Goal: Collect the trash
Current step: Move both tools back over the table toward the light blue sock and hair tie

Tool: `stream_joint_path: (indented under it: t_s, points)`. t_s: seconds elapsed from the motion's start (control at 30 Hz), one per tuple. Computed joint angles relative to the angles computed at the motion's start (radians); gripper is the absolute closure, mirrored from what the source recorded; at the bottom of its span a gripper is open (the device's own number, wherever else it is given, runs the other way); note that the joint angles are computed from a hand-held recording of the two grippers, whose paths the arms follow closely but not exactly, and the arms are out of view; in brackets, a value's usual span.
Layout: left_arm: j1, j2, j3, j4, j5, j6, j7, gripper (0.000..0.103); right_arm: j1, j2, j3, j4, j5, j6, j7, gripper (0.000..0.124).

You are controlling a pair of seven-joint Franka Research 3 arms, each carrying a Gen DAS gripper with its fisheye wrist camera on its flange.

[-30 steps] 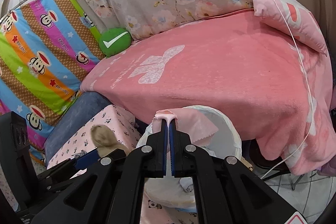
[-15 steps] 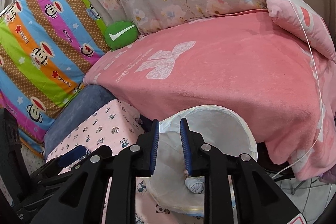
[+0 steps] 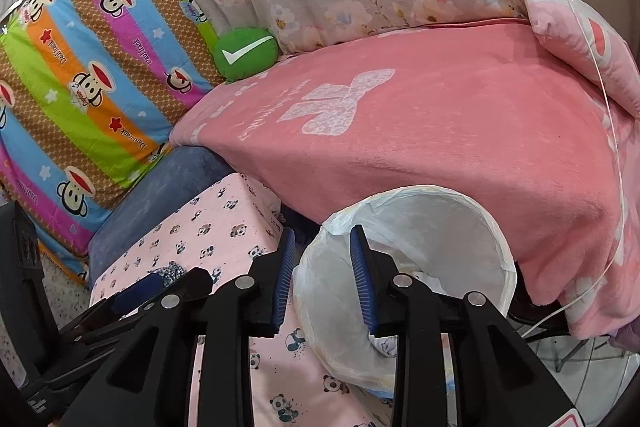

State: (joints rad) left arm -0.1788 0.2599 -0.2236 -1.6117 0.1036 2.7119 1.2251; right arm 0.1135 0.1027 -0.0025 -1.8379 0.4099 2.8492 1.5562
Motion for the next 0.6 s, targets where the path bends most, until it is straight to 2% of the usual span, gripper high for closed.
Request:
stream_joint_path:
  t_s: [0.6]
  points:
    - [0.055, -0.102, 0.031, -0.151, -0.027, 0.052, -0.044, 0.020, 0.055, 0.008, 0.022, 0.026, -0.066, -0.035, 0.024, 0.093]
